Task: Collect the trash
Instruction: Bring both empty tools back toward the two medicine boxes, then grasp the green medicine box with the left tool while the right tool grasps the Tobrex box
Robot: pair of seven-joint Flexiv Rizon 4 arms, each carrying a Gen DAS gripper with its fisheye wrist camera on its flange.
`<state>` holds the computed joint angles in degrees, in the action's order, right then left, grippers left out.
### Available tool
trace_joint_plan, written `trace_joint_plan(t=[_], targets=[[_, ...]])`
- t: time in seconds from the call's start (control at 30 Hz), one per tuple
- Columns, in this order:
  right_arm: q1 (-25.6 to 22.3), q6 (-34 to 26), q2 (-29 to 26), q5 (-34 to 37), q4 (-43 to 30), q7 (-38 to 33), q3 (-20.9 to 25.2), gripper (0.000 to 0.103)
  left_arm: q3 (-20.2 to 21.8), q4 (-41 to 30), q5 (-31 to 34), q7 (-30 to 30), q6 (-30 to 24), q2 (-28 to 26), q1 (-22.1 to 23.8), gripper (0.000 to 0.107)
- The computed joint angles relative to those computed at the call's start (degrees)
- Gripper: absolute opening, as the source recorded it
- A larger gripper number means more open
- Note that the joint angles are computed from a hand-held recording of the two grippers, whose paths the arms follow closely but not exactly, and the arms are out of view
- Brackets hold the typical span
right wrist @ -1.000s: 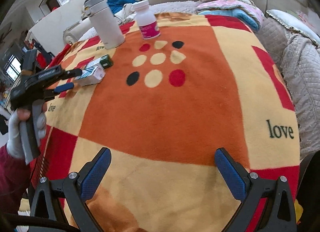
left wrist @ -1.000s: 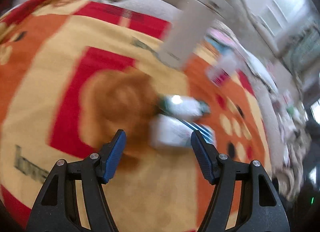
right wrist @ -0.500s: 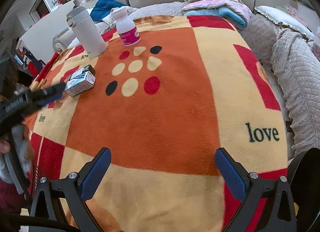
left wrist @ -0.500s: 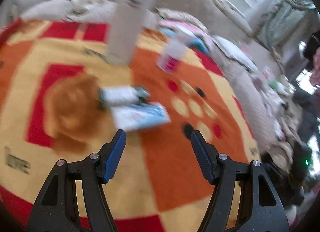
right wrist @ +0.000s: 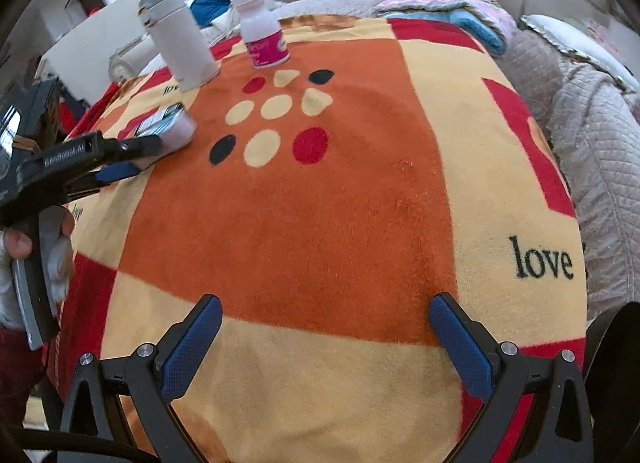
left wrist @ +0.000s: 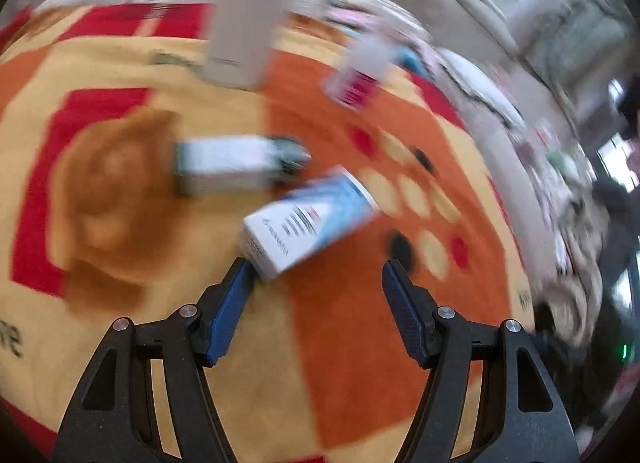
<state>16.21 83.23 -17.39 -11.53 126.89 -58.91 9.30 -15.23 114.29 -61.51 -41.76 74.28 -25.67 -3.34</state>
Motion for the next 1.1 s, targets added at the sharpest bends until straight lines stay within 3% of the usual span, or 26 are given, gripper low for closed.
trace_joint_plan(t=[0.07,0.1,0.17,0.2,0.27,0.33,0.47,0.6,0.73,0.83,0.9,0.93,1.0,1.1], targets=[[-0.7,-0.5,0.4,1.1,-0.1,-0.7,0.7,0.103,-2.4,0.8,-4.6,4.9,-6.5,1.8,2.2,0.066],[0.9,0.4,1.1,-0.5,1.0,1.7,-1.6,0.103,-2.9,1.4,-7.6,7.7,-10.0,2.9,2.9,0.066],[2.9,2.5,2.1,-6.0,2.8,7.1,-5.4,0.103,-2.3,1.8,-9.8,10.8,-13.7,4.1,3.0,0.066],[2.5,3.5,2.1,-3.8,2.4,5.7,-4.5,0.103,-1.6,1.9,-10.3,11.7,-14.6,4.6,2.8,0.066],[0.2,3.5,1.5,-1.4,0.6,4.2,-1.2,0.103,1.0,2.1,-8.8,11.1,-10.0,5.1,0.5,0.066],[1.1,3.5,0.7,-1.9,-1.3,4.7,-1.4,0.103,3.5,1.8,-7.3,10.1,-5.7,5.0,-1.5,0.067],[5.0,2.6,-2.7,-4.7,-7.1,7.5,-3.5,0.095,8.0,0.8,4.2,1.6,3.4,2.7,-3.1,0.067],[4.6,-0.7,-9.4,-2.9,-17.6,6.7,0.1,0.085,12.7,0.4,15.0,-5.3,6.2,0.9,-3.0,0.067],[4.8,-5.2,-15.4,-0.6,-26.7,6.4,2.1,0.081,11.1,0.4,18.4,-6.6,8.1,-0.1,0.1,0.067],[4.6,-8.0,-18.6,1.7,-31.6,5.8,3.5,0.069,8.9,0.3,20.2,-6.5,8.3,-0.3,2.9,0.067],[4.6,-10.5,-20.1,2.7,-34.1,5.0,4.1,0.055,7.7,-0.5,21.6,-7.3,8.0,-0.8,4.1,0.067],[3.4,-11.3,-21.2,4.1,-35.5,3.0,6.0,0.054,6.5,-0.6,21.8,-6.9,7.8,-0.7,5.3,0.067],[3.2,-10.5,-20.9,5.3,-35.2,1.3,6.1,0.043,3.1,-1.0,22.1,-5.3,8.0,-1.1,8.0,0.067],[3.2,-9.5,-18.7,5.8,-32.7,-0.7,5.1,0.039,-1.2,-1.5,22.2,-2.4,8.6,-1.6,10.6,0.067]])
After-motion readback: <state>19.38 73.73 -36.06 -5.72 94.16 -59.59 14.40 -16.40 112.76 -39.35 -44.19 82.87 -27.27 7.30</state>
